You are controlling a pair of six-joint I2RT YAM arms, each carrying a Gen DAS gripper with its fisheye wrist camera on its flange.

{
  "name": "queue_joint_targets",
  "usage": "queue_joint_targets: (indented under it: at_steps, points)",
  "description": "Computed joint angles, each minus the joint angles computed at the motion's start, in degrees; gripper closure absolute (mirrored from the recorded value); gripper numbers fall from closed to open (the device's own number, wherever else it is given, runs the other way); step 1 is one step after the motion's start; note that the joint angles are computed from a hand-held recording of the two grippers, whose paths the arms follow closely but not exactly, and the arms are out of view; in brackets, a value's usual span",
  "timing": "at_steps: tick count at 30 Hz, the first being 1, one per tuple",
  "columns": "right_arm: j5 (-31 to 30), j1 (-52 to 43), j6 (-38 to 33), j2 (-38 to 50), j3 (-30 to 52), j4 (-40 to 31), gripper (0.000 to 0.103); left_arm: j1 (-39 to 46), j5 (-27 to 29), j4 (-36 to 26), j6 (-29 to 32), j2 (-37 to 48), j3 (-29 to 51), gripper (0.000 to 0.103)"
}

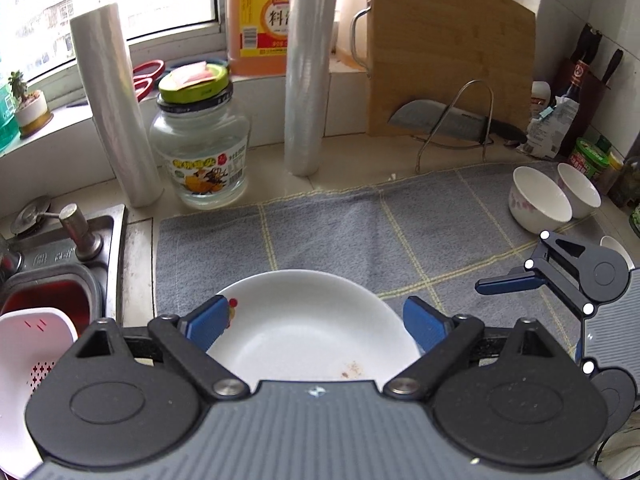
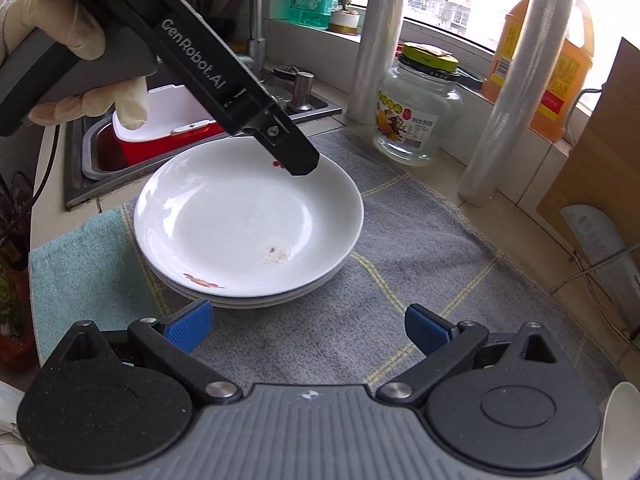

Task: Organize plates and bowls
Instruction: 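Lower the third plate onto the stack and open the left tool, then move the right tool toward the white bowls while the left tool withdraws, then close the right tool on the rim of a white bowl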

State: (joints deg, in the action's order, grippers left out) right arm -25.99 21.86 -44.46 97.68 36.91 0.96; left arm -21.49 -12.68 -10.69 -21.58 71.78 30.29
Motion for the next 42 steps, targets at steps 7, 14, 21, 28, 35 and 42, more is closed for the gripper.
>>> queue_joint_targets:
  at_steps: [7,14,21,28,35,42]
  points:
    - [3.00,-6.75,4.30,-6.93,-4.91,2.36,0.000,-12.81,-9.32,9.47,-1.34,-0.01,-1.82,0.003]
    - [4.85,-19.40,6.38,-15.14,-10.55,3.16,0.000,-20.48,-10.47,20.83,1.87,12.01,1.51,0.003]
    - [-1.39,-40.22,-3.30,-14.04,-7.05,-1.28,0.000,-27.22,-8.93,22.00,-1.29,28.27,13.75,0.003]
    - [-7.41,-55.57,-13.21,-3.19,4.48,-7.96,0.000,-34.07,-5.84,21.48,-5.04,48.37,31.17,0.003]
    - [-10.63,-60.91,-19.30,5.59,14.61,-13.51,0.000,-38.34,-5.07,12.91,-4.33,63.63,50.52,0.003]
    - [-11.95,-62.56,-23.79,10.88,21.16,-18.51,0.000,-39.27,-6.00,8.27,-5.75,70.48,60.08,0.001]
